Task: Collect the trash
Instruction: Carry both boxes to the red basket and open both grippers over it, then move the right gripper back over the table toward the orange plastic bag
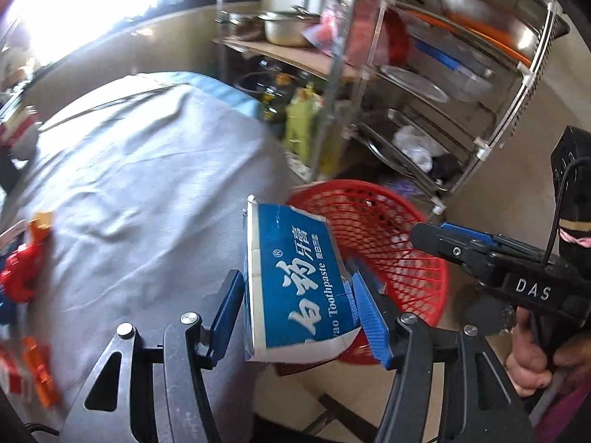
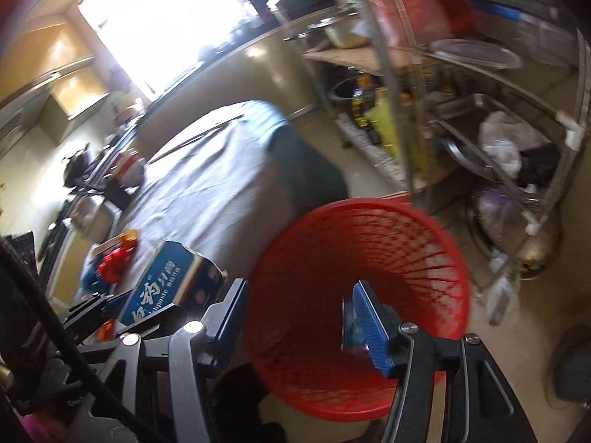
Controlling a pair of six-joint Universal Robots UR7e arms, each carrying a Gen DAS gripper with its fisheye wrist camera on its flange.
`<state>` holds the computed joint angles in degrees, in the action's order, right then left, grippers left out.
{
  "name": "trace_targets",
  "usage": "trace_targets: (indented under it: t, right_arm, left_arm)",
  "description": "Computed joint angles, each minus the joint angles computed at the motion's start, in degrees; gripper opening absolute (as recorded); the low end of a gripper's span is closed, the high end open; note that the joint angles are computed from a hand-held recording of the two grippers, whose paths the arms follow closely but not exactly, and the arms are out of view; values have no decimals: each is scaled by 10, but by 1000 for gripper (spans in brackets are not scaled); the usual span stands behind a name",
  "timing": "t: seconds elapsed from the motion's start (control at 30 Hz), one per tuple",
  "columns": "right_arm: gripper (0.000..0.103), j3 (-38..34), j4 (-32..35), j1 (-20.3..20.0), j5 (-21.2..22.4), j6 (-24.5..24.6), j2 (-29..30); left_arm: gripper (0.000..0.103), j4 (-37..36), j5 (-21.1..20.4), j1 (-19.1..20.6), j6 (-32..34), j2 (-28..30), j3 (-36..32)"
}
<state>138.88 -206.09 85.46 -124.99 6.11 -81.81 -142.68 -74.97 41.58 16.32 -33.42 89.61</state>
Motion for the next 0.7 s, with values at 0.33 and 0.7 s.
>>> trace_targets:
  t: [0.33, 0.7]
  right_arm:
    - [63, 23, 4, -43, 46, 47, -44]
    - [63, 12, -21, -19, 41, 40, -11]
  left_arm:
    - [69, 34, -53, 9, -7, 14, -28]
    - [69, 3, -33, 23, -13, -32, 7]
